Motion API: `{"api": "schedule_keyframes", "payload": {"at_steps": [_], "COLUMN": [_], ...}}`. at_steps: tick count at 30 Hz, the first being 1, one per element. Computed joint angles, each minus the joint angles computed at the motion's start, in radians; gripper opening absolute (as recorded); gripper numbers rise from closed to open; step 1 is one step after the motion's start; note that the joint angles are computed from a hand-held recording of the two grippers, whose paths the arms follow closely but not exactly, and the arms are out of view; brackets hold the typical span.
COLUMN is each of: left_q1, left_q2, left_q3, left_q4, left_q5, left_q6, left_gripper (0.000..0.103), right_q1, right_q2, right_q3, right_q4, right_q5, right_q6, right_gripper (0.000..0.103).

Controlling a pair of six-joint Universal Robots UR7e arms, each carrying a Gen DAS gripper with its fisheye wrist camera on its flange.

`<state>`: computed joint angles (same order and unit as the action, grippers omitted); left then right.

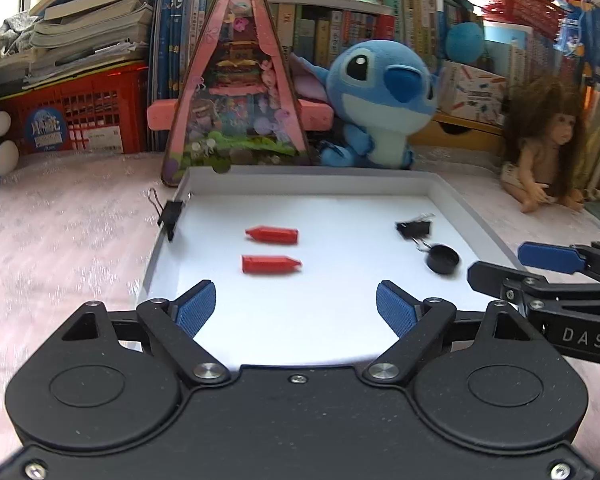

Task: Organize rigid objects
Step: 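Move the left gripper back and close it on the brown acorn while the right reaches the black lids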

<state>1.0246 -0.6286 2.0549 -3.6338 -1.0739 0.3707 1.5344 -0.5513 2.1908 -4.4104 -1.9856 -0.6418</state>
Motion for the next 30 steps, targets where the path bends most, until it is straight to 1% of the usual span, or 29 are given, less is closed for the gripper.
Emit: {"api": "schedule_keyframes", "payload": {"at_steps": [5,9,15,19,23,25,30], "left_q1": [-0.008,-0.007,-0.007,-0.006,0.009,0.012,0.031], "left_q2": [-0.037,-0.073,-0.103,-0.119,-0.121,-0.118,-0.14], "left_q3": [0.089,0.157,0.244,0.297,0.347,0.37,0.422], "left_q4": [-0.056,-0.078,-0.12,-0.159,-0.231,-0.268,-0.299], "left_q5": [-0.021,-0.043,-0.054,-0.071,-0.111,-0.113,-0.148], "left_q6": [0.027,0.028,0.041,0.068,0.145,0.183,0.234], "left_gripper": [0.087,0.087,0.087,0.087,0.087,0.087,0.087], "right_q1": [-0.005,-0.013,-0.026,-0.038,-0.047,-0.051,-0.052], "right_q2": [0.001,0.009,0.056,0.086,0.127,0.151,0.212], "right_q3": [0.067,0.118,0.171,0.208,0.239,0.258,0.297], "right_q4": [-0.072,-0.124,-0.224,-0.276,-0.34,-0.368,-0.437], "right_q5": [0.039,0.069,0.095,0.125,0.143,0.153,0.167], "right_q6": [-0.003,-0.005,-0.032,-0.022,-0.023,-0.022,-0.038], "right_gripper": [0.079,0.08,0.081,0.081,0.081,0.081,0.081]}}
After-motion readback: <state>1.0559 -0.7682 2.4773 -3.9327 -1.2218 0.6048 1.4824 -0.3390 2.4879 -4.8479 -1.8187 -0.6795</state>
